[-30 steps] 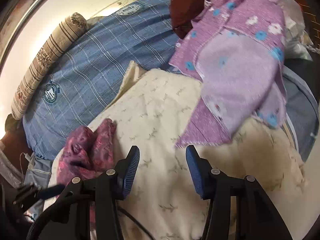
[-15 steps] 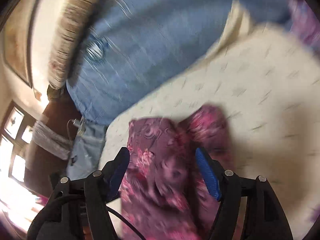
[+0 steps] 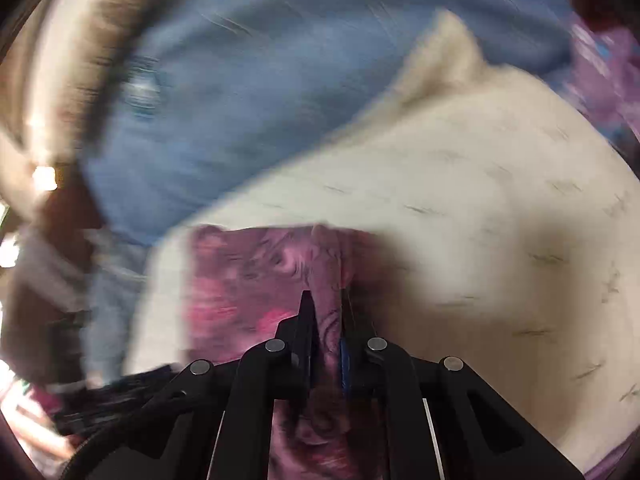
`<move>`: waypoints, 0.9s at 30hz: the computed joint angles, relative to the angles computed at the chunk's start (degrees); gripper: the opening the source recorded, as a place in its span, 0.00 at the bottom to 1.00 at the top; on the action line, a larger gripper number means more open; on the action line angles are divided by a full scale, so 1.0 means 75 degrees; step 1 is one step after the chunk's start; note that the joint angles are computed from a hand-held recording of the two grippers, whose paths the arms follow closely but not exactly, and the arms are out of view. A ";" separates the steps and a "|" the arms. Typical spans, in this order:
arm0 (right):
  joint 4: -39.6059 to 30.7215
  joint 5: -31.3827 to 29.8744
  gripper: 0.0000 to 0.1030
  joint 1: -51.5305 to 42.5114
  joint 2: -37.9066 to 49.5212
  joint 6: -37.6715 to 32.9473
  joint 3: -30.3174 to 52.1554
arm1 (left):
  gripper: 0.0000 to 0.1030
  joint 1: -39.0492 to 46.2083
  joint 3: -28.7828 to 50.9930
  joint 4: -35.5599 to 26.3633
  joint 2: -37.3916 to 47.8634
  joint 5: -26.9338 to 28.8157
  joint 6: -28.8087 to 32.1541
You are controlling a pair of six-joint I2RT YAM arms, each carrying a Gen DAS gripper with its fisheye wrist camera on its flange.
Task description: Fold small clothes
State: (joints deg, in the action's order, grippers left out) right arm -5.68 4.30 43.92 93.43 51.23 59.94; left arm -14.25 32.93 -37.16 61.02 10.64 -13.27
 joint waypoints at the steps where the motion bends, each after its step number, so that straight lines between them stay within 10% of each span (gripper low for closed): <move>1: 0.0077 -0.0140 0.20 -0.0151 0.0173 0.0163 -0.0093 | 0.73 -0.0135 -0.0055 0.0045 -0.0023 -0.0142 -0.0090; 12: 0.1429 -0.0349 0.57 0.0855 -0.4112 0.1447 -0.3810 | 0.73 0.1627 0.0190 -0.3559 -0.3240 0.1911 0.2163; 16: 0.1594 -0.0299 0.57 0.1471 -0.3706 0.1447 -0.4065 | 0.73 -0.0746 -0.0257 -0.3160 -0.3492 0.1012 0.0623; 21: 0.0577 0.0703 0.10 0.2353 -0.3717 0.0791 -0.3473 | 0.73 -0.0529 -0.0223 -0.3371 -0.3339 0.1066 0.0662; 27: -0.0856 0.2342 0.15 0.3711 -0.5952 0.1825 -0.4051 | 0.73 0.0763 -0.0218 -0.3756 -0.3371 0.1328 0.1738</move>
